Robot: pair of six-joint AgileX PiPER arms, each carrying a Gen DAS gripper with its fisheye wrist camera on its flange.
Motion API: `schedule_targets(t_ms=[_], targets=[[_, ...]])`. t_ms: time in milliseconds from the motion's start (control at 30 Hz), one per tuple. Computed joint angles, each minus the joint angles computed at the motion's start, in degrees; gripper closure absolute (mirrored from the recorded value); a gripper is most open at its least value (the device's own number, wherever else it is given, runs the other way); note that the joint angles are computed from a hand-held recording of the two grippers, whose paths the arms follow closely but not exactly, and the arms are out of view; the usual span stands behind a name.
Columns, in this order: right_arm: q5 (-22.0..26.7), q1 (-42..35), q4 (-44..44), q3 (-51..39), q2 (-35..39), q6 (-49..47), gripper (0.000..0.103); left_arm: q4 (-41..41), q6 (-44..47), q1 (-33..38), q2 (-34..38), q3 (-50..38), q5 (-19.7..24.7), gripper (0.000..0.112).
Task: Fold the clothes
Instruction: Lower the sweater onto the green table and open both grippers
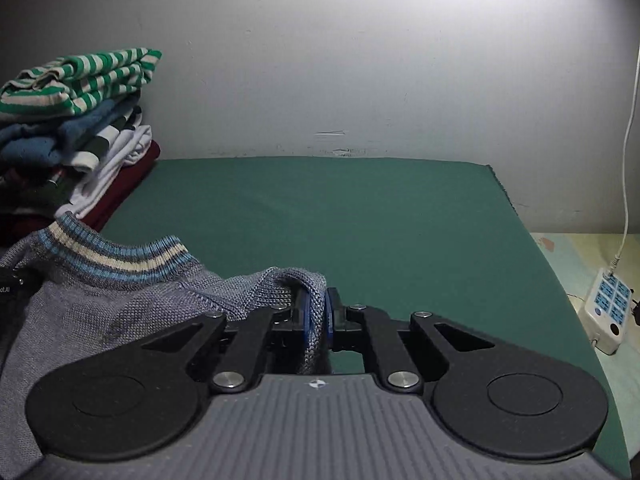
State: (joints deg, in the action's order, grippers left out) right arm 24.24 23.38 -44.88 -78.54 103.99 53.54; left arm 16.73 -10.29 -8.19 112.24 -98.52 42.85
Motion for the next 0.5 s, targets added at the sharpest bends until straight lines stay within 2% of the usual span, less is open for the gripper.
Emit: schedule_targets(t_ms=[100,167,233,267,367,400,433,500], targets=[[1.85,0.44,-1.11,-0.09,0.59,0.28,0.094,-0.21,2.70,0.51,-0.48,1.12,-1.56,0.086],[3.23,0.78,-1.83,-0.19,0.98,0.49,0.086,-1.63,5.60,1.47,-1.66,2.28,-2.14,0.075],[4.24,0.72,-1.82,-0.35,0.88,0.40,0.073,-3.41,8.66,2.85,-5.29,5.95,-4.14,0.070],[4.04,0.01,-0.48,-0.09,-0.32,-0.32,0.072,-4.61,10.46,3.65,-7.50,8.02,-5.23,0.064],[2.56,-2.83,6.31,4.30,-8.02,-6.64,0.065,-8.23,15.92,6.15,-17.52,17.15,-9.20,0.044],[2.91,-3.52,9.37,6.45,-11.44,-9.90,0.060,-10.44,18.51,7.16,-21.33,20.29,-10.15,0.043],[3.79,-4.10,12.89,8.68,-15.11,-13.65,0.055,-13.70,21.66,8.26,-25.12,23.32,-10.22,0.040],[6.79,-4.60,19.39,13.29,-22.11,-20.49,0.053,-20.13,27.67,10.63,-31.04,27.55,-7.84,0.036]])
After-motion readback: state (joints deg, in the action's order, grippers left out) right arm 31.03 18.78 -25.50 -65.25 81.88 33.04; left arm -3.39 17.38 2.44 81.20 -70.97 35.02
